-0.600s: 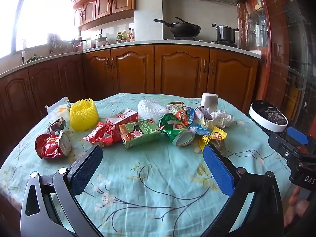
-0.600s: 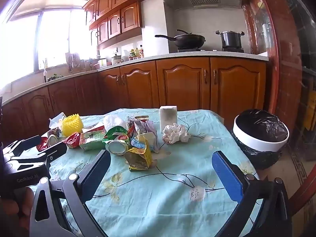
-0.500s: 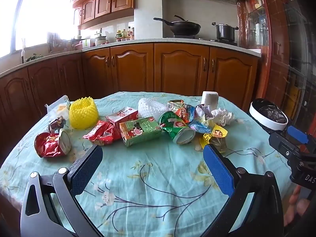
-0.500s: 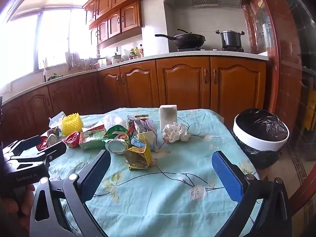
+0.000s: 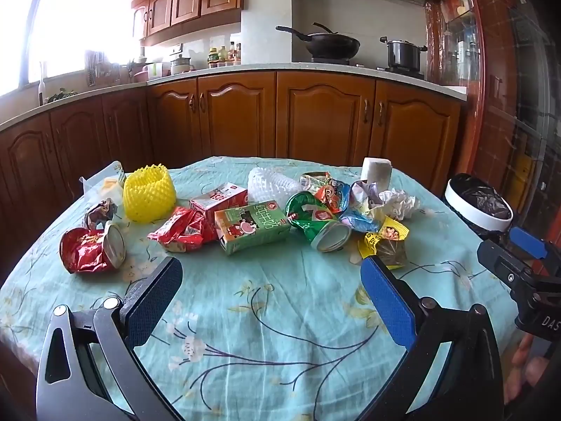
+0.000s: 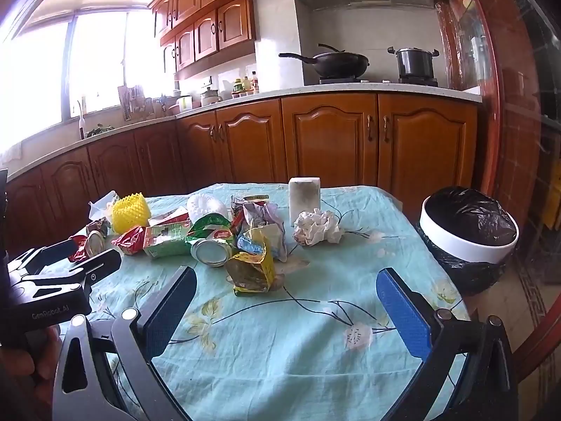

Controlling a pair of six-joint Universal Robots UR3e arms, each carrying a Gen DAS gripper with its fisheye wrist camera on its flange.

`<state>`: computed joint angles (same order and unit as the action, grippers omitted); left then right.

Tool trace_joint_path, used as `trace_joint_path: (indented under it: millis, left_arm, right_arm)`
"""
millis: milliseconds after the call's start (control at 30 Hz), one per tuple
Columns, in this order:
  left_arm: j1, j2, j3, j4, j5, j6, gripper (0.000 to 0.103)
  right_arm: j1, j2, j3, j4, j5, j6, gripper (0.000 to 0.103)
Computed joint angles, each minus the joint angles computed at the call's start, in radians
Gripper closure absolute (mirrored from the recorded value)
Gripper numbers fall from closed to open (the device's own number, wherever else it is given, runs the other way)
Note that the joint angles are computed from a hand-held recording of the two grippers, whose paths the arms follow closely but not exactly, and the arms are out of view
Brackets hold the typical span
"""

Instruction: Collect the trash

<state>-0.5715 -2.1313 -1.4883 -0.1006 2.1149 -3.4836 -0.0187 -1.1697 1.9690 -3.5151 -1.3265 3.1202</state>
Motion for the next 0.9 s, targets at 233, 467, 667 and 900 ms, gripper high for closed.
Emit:
trace_joint_path:
  millis: [233,467,667,900]
  left_arm:
    - [0.002,-0.003,-0.001,0.009,-0.001,0.006,0.0]
    - [0.003,-0.006,0.003,0.008,-0.004,0.008,0.0]
    - [-0.001,-0.004,0.001,0.011,-0.003,0.01,0.0]
    - [-0.004,-0.003,0.003,0.007,-0.001,0.004,0.0]
  right_arm:
    - [-0.001,0.003,0.0,-0.005,0.002,0.002,0.0]
    - [-0.005,-0.002,0.002,-0.002,0.006,0.003,0.0]
    - [-0.007,-0.004,0.003,-0.001,0.009,0.005,0.0]
    - [-0.006,-0.006,0.003,0.002,0.011,0.006,0.0]
